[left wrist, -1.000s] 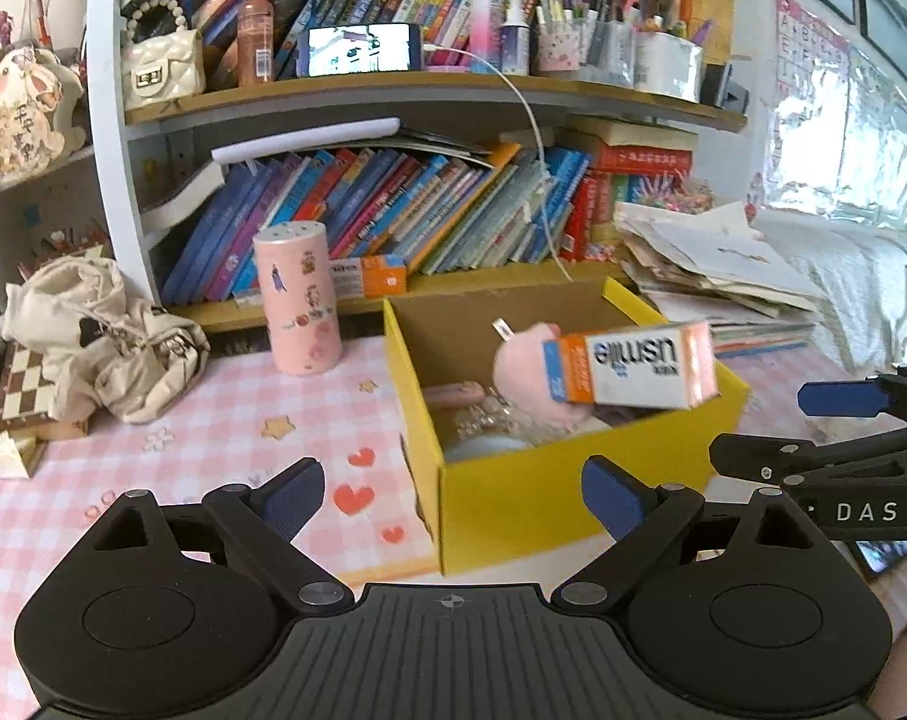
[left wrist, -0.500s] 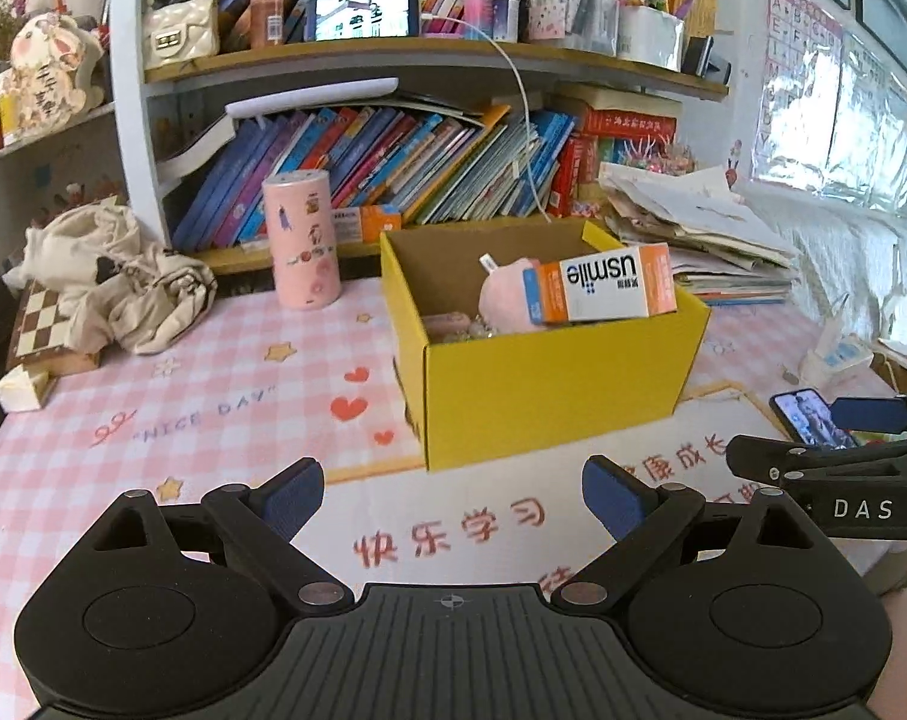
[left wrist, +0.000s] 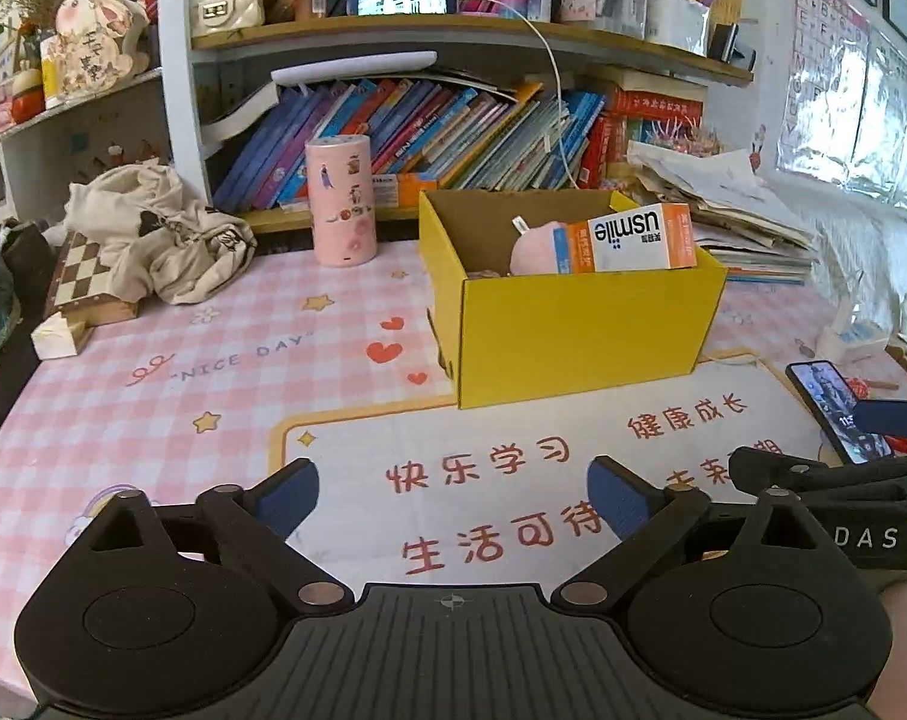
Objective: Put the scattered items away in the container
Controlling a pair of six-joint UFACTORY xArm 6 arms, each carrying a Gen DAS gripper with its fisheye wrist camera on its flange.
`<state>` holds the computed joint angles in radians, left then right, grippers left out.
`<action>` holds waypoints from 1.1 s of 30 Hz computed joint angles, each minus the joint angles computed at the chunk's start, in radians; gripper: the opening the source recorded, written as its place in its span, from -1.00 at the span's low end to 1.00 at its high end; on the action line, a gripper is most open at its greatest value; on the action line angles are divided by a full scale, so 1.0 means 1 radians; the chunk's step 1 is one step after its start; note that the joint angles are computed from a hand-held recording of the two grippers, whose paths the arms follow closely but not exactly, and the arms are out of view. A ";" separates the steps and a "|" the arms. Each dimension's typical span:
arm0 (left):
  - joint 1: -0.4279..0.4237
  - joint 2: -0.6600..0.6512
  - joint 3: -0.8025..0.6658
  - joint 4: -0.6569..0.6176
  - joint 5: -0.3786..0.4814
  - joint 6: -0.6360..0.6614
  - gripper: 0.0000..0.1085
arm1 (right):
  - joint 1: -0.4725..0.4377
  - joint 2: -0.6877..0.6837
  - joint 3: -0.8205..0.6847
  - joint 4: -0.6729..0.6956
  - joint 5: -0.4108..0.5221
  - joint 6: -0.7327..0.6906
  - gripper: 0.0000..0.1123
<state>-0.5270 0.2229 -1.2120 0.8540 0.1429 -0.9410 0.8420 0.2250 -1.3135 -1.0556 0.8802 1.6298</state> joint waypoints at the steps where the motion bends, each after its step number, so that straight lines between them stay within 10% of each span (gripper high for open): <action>1: 0.002 -0.006 0.005 0.017 0.002 -0.017 0.84 | 0.002 0.002 -0.003 -0.001 0.000 -0.001 0.83; 33: 0.115 -0.161 0.200 0.022 -0.025 -0.009 0.90 | 0.081 0.184 -0.253 0.042 0.043 -0.071 0.83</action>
